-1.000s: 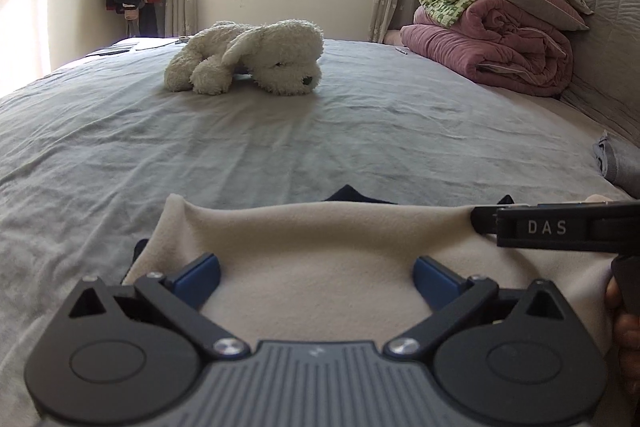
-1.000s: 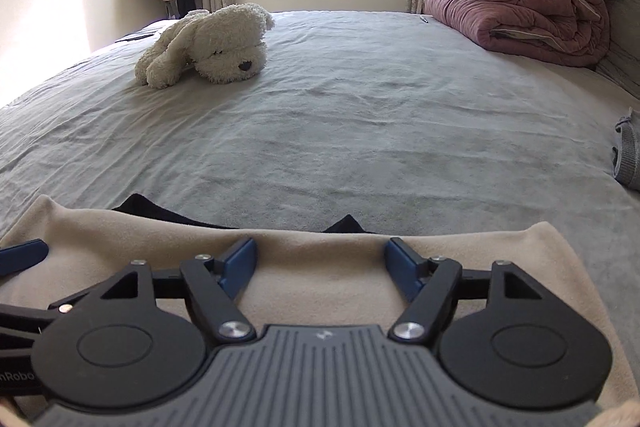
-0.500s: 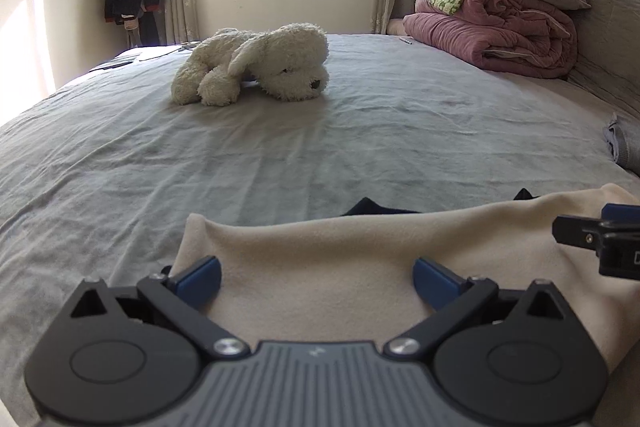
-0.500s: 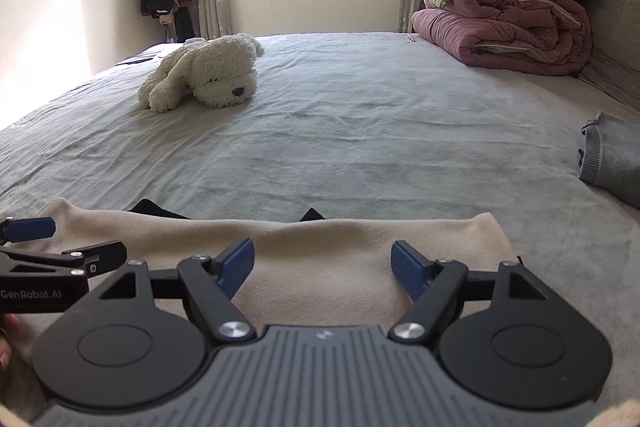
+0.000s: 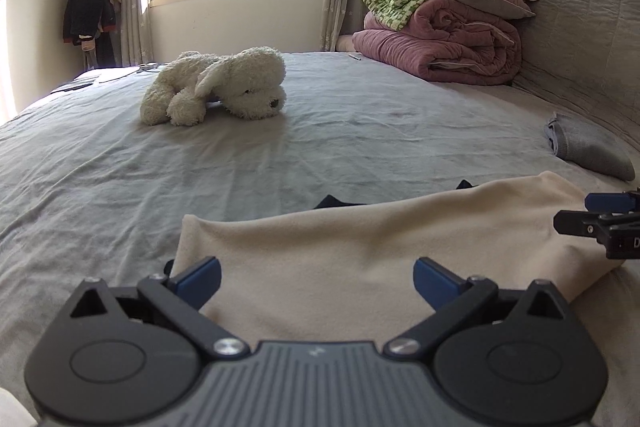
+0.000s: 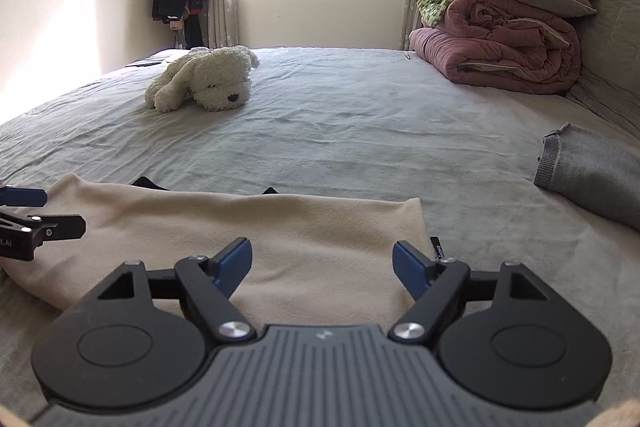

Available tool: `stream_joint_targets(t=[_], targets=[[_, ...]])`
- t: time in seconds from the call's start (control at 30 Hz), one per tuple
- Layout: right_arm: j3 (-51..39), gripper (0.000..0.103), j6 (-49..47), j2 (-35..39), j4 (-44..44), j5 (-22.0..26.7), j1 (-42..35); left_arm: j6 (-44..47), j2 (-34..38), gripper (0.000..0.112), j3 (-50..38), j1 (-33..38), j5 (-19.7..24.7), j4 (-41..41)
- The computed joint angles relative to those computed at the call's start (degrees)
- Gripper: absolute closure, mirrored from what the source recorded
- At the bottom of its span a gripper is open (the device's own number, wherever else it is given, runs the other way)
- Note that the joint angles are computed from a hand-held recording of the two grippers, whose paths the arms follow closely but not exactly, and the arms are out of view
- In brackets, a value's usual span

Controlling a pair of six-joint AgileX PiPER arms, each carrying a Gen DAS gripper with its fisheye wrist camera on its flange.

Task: Fold clothes
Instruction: 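Lay the folded edge down and open both grippers, then grasp the end of the folded bundle with both grippers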

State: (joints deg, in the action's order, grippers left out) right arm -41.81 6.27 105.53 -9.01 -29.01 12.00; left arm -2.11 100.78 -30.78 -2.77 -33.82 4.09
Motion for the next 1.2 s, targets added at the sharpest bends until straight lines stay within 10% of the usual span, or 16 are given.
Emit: stream_joint_targets(t=[0.23, 0.5, 0.7, 0.93, 1.2], targets=[[5.5, 0.022, 0.2, 2.2, -4.1, -8.1, -2.8, -12.8, 1.3, 0.010, 4.3, 9.9, -6.5, 19.4], [13.7, 0.011, 1.8, -4.3, -5.2, -12.5, -4.5, -14.5, -8.2, 0.010, 14.4, 12.6, -9.9, 23.0], [19.5, 0.001, 6.5, -9.1, -8.3, -14.1, -5.8, -39.6, -11.8, 0.010, 17.4, 24.1, -13.2, 39.2], [19.4, 0.000, 12.4, -7.4, -8.6, -12.9, -6.2, -57.9, -7.4, 0.010, 16.9, 26.5, -14.2, 40.6], [19.4, 0.000, 15.3, -5.5, -9.9, -12.7, -7.3, -58.8, -4.2, 0.010, 16.9, 21.0, -17.4, 29.0]])
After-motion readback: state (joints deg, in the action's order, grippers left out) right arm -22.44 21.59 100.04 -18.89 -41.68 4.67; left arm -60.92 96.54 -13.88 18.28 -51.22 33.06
